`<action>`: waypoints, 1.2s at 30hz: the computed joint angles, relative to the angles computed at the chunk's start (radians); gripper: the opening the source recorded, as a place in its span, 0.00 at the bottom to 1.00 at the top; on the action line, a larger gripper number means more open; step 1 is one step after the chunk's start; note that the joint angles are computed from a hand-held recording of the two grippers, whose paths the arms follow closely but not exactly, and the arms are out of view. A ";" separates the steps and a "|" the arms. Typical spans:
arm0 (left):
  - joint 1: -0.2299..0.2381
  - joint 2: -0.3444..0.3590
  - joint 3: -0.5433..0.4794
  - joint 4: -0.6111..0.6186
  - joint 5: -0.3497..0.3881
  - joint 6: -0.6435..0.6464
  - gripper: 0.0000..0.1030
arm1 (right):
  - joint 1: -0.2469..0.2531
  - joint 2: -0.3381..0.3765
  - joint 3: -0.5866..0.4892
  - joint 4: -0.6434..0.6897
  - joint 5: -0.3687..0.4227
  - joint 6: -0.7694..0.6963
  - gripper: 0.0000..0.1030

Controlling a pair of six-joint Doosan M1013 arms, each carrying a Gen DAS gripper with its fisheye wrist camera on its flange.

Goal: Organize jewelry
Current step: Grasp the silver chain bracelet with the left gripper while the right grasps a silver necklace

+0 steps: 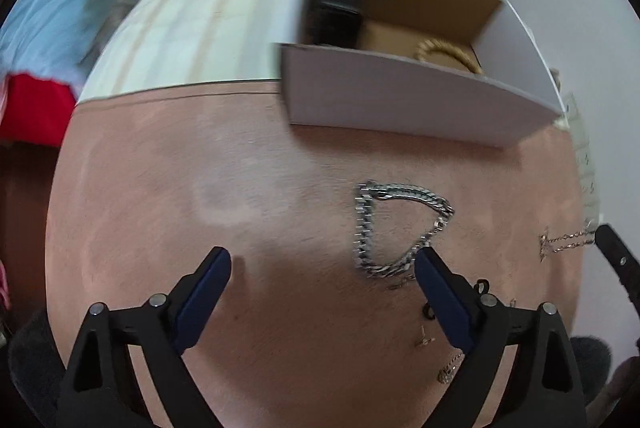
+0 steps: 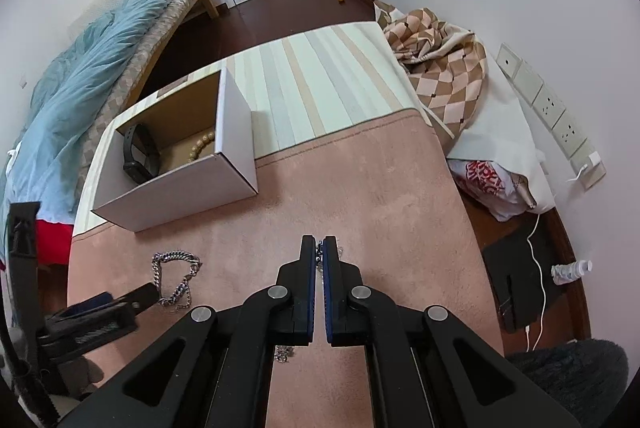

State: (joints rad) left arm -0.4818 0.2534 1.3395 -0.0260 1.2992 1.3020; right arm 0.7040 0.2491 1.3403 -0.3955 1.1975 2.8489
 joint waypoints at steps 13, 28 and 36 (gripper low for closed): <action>-0.031 -0.001 0.005 -0.067 -0.060 0.126 0.01 | 0.000 -0.014 0.028 0.007 -0.014 0.029 0.03; 0.094 -0.061 0.052 -0.251 -0.078 0.079 0.03 | 0.007 -0.025 0.013 -0.008 -0.047 0.035 0.03; 0.051 0.004 -0.008 -0.230 -0.039 0.040 0.56 | 0.009 -0.023 0.016 -0.006 -0.039 0.040 0.03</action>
